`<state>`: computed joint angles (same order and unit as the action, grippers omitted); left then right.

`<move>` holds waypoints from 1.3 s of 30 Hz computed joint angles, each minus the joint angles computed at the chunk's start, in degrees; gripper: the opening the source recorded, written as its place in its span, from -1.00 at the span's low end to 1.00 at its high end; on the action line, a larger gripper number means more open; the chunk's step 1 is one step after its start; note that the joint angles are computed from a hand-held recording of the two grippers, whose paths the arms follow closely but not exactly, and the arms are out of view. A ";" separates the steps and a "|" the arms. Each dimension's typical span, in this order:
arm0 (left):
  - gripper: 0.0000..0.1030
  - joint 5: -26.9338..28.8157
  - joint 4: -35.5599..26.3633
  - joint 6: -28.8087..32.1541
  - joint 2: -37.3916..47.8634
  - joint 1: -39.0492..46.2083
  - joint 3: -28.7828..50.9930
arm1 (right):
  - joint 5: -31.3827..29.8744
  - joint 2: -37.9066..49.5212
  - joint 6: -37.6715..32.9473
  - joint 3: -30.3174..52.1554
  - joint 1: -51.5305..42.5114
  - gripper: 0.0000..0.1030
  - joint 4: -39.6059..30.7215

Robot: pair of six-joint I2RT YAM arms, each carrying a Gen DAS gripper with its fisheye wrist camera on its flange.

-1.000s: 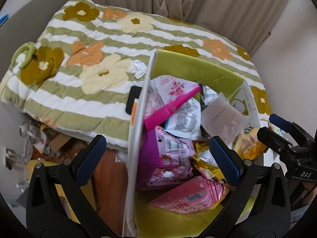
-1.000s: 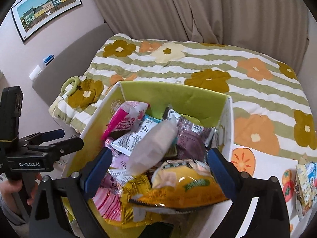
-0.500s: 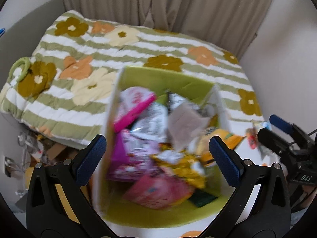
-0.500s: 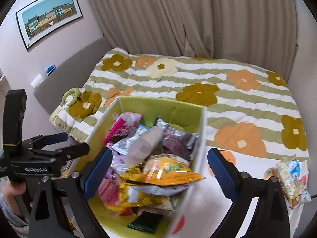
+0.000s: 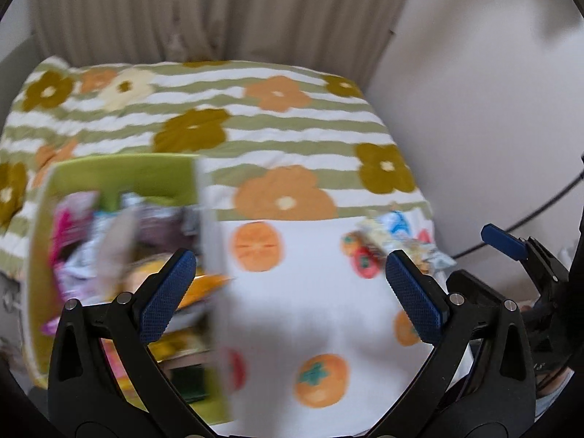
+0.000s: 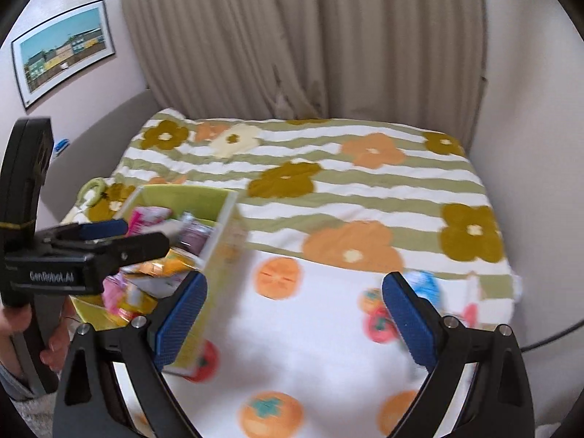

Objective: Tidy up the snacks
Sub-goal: 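Grasp the blue-white corn snack bag with the left tool while the right tool grasps the grey cartoon chip bag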

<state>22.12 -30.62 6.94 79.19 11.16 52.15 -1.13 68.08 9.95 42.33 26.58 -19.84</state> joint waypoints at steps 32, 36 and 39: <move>0.99 -12.37 -4.90 -2.30 61.11 -34.41 48.03 | -6.57 26.16 18.87 -15.78 -28.38 0.86 30.03; 0.83 -10.35 -6.48 -1.84 63.67 -33.54 50.46 | -3.94 30.68 21.33 -14.27 -26.42 0.85 32.42; 0.52 -9.22 -7.28 -0.84 64.92 -33.08 51.69 | -3.32 32.84 22.69 -13.60 -25.99 0.85 33.49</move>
<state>12.90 -37.90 6.10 144.11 -21.92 103.84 -4.45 100.92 32.64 28.73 0.59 13.65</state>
